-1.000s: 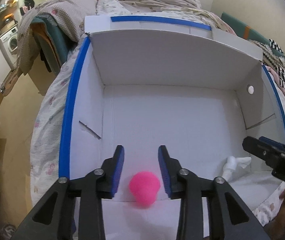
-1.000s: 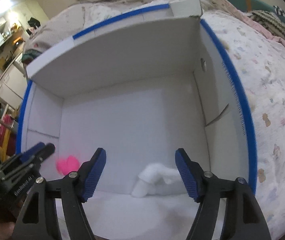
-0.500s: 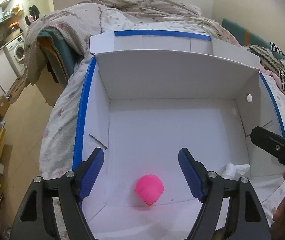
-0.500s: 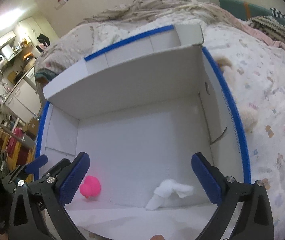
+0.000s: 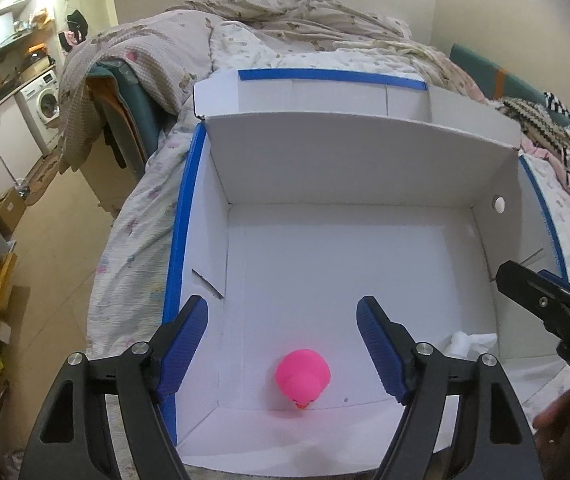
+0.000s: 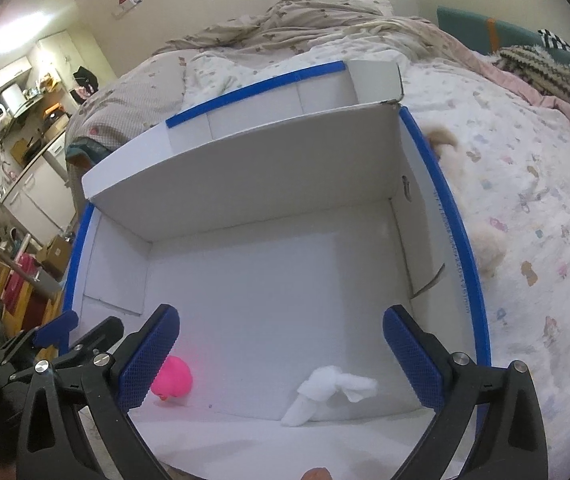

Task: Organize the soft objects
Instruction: 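Open the left gripper to drop the duck while the right gripper releases the sock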

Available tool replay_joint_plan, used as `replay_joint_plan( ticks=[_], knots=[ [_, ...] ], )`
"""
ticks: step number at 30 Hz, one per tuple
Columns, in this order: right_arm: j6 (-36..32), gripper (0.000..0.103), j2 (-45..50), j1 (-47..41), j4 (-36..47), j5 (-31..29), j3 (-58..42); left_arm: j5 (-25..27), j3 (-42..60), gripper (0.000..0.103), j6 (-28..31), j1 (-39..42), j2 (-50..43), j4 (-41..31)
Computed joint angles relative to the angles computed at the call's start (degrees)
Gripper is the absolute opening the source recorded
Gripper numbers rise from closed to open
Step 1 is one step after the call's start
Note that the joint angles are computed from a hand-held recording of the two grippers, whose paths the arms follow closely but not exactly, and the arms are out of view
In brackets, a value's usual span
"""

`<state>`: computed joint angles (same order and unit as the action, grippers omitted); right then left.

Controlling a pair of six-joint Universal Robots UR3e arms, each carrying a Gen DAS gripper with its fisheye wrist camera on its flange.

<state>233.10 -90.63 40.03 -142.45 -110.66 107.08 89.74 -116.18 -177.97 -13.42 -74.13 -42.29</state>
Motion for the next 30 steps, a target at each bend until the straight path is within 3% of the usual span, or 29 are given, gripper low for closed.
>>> replay_joint_plan(
  ticks=[11, 15, 19, 30],
  knots=[
    [3.28, 0.103, -1.63, 3.07, 1.72, -3.76, -0.14, -1.67, -1.9, 0.075, 1.26, 3.15, 7.44, -3.06],
    [3.36, 0.103, -1.61, 4.52, 3.17, -4.36, -1.09, 0.13, -1.64, 0.075, 2.16, 3.23, 9.8, -4.11],
    [4.95, 0.103, -2.56, 6.41, 4.77, -5.74, -1.52, -2.78, -1.73, 0.075, 3.43, 6.81, 14.55, -8.63],
    [9.01, 0.103, -3.85, 12.32, 11.03, -8.64, -4.15, -3.29, -3.46, 0.075, 9.54, 12.63, 28.12, -17.26]
  ],
)
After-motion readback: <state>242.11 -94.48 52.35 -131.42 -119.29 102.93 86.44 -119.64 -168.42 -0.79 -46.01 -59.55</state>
